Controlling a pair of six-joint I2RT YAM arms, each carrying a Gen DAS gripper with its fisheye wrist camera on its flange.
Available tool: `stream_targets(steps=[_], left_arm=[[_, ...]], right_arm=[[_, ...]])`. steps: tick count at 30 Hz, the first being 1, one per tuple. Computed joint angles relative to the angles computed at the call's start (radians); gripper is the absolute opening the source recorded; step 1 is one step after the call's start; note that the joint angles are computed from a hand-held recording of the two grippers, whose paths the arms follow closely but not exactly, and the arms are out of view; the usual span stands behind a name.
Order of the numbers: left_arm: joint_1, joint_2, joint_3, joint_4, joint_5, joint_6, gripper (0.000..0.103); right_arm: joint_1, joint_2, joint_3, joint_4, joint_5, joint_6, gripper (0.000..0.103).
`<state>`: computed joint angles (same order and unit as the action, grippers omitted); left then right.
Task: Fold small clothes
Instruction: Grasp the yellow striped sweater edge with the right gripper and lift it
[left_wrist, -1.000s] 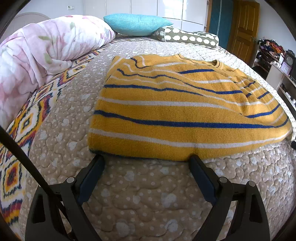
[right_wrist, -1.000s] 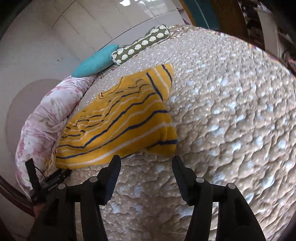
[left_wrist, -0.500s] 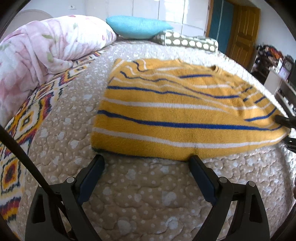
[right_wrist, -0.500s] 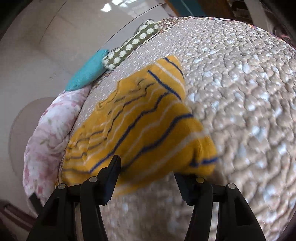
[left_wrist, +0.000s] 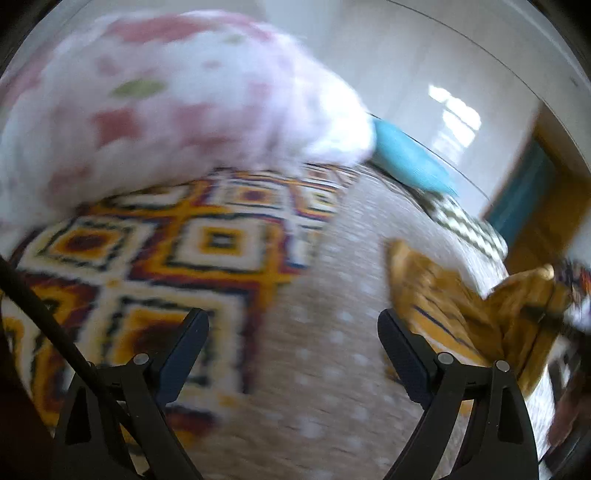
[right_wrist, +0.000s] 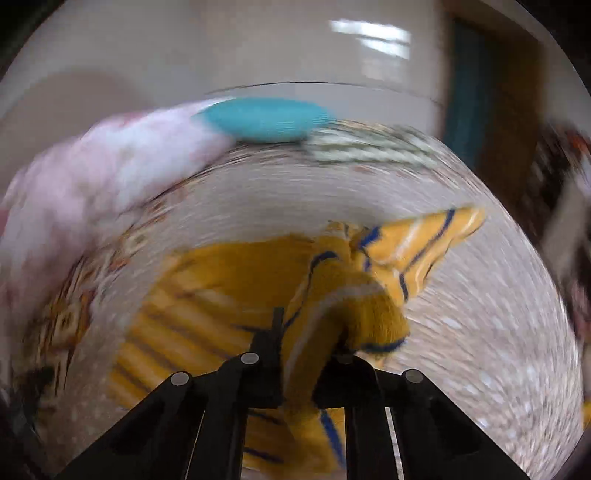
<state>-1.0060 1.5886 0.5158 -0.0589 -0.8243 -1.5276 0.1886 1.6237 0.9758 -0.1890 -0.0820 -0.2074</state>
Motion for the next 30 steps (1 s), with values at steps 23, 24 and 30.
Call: stream_targets(steps=[23, 24, 30], left_arm=[[0.037, 0.036, -0.072, 0.285, 0.116, 0.088, 0.092], [0.043, 0.056, -0.067, 0.328, 0.14, 0.121, 0.092], [0.081, 0.148, 0.018, 0.472, 0.25, 0.257, 0.095]], right_arm=[[-0.052, -0.26, -0.279, -0.176, -0.392, -0.23, 0.046], [-0.115, -0.275, -0.269, -0.201, -0.425, -0.25, 0.054], [-0.422, -0.03, -0.058, -0.214, -0.549, -0.184, 0.074]])
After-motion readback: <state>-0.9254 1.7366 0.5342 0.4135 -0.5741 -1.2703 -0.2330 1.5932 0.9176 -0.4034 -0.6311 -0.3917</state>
